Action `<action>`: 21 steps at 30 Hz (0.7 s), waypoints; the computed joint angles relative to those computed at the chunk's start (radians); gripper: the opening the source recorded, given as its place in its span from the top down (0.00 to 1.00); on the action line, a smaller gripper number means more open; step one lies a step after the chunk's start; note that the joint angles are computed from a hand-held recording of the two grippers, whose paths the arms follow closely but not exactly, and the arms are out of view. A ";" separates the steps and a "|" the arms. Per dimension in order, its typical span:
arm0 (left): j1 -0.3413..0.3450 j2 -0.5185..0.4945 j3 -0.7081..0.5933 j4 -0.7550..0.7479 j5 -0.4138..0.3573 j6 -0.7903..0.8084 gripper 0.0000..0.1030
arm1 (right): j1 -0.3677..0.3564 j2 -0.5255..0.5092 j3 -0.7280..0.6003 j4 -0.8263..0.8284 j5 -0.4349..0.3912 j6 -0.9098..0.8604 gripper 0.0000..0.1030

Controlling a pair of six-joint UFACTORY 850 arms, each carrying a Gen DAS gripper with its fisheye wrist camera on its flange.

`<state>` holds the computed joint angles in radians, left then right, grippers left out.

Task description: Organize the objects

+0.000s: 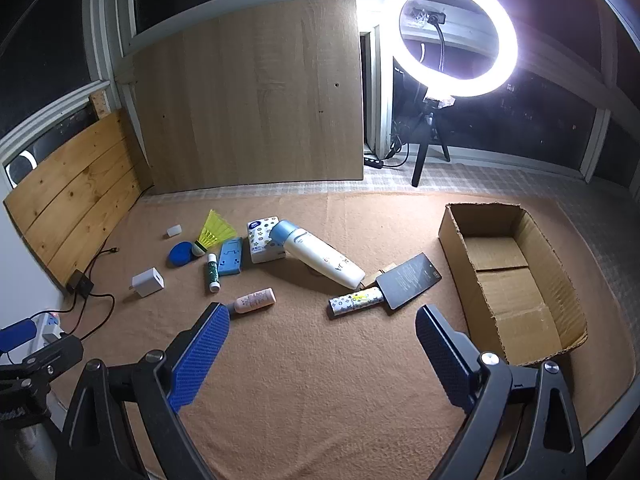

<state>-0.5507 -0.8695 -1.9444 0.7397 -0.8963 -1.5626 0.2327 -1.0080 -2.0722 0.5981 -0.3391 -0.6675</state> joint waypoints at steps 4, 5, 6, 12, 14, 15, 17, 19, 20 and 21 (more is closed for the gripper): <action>-0.002 -0.005 -0.014 -0.018 0.006 0.033 0.02 | 0.000 -0.002 -0.002 0.004 -0.001 -0.001 0.10; -0.001 -0.007 -0.018 -0.027 0.001 0.042 0.02 | 0.000 -0.001 -0.001 0.008 0.000 -0.005 0.10; -0.002 -0.012 -0.027 -0.035 -0.012 0.048 0.01 | 0.001 -0.001 0.000 0.010 0.003 -0.007 0.10; -0.001 -0.019 -0.041 -0.029 -0.053 0.036 0.01 | 0.001 -0.004 -0.005 0.025 0.002 -0.022 0.10; 0.004 -0.023 -0.045 -0.040 -0.046 0.056 0.01 | 0.002 -0.010 -0.014 0.029 -0.014 -0.033 0.10; 0.009 -0.025 -0.045 -0.046 -0.037 0.065 0.01 | 0.002 -0.012 -0.016 0.030 -0.019 -0.039 0.10; 0.025 -0.040 -0.062 -0.068 -0.034 0.104 0.02 | 0.004 -0.022 -0.030 0.003 -0.031 -0.026 0.10; 0.043 -0.055 -0.081 -0.070 -0.031 0.135 0.02 | 0.004 -0.036 -0.050 -0.026 -0.050 -0.001 0.10; 0.053 -0.060 -0.088 -0.071 -0.029 0.149 0.02 | 0.003 -0.043 -0.061 -0.036 -0.059 0.011 0.10; 0.065 -0.066 -0.093 -0.078 -0.019 0.166 0.02 | 0.002 -0.054 -0.078 -0.056 -0.069 0.034 0.10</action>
